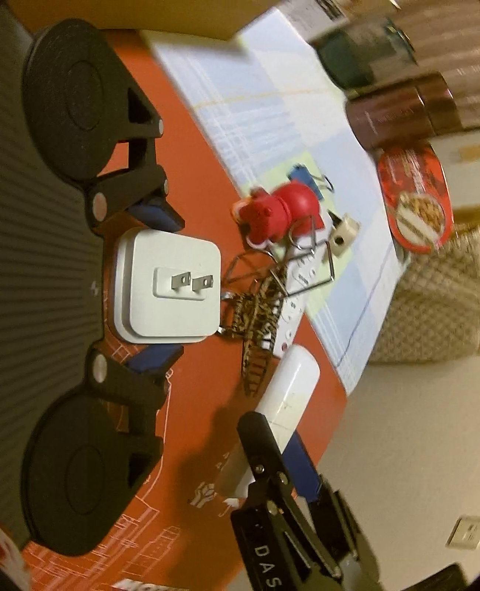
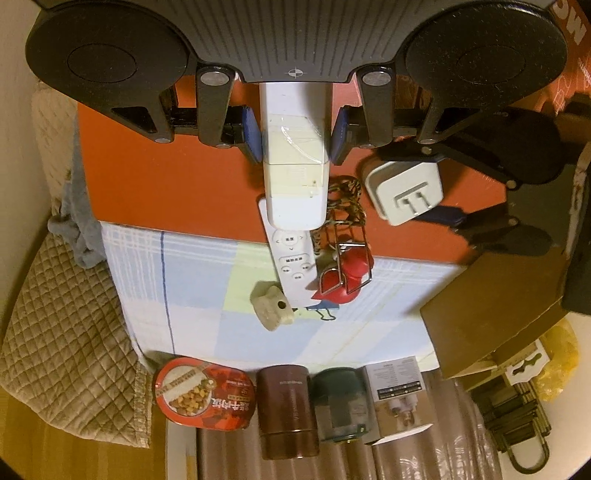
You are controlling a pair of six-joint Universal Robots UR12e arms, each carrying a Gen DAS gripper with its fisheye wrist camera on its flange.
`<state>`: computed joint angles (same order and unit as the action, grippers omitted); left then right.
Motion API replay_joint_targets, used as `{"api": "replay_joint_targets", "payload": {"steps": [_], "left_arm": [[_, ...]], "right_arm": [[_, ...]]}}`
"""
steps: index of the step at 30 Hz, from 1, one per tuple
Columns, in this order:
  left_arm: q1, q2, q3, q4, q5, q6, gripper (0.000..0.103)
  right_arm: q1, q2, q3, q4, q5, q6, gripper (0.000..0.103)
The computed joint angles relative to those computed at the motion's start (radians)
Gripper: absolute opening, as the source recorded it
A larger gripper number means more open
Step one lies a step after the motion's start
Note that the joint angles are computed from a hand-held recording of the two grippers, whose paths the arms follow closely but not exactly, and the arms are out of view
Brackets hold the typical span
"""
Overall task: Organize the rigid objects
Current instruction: 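Grasp the white plug adapter with the left tool while the right tool holds the stick, then carry both items over the cardboard box and open the left tool to drop the adapter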
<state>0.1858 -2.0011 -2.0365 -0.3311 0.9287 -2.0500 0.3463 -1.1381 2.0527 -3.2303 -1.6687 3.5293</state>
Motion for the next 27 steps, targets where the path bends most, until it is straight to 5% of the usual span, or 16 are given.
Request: {"api": "replay_joint_targets", "payload": {"steps": [9,27], "left_arm": [[0.035,0.065,-0.047,-0.014,0.009,-0.114,0.061],[0.179,0.228,-0.068,-0.1,-0.112,-0.114,0.061]], "right_arm": [[0.008,-0.008,0.0,-0.028,0.0,0.04,0.037],[0.131,-0.053,-0.061,-0.027,-0.082,0.149,0.037]]}}
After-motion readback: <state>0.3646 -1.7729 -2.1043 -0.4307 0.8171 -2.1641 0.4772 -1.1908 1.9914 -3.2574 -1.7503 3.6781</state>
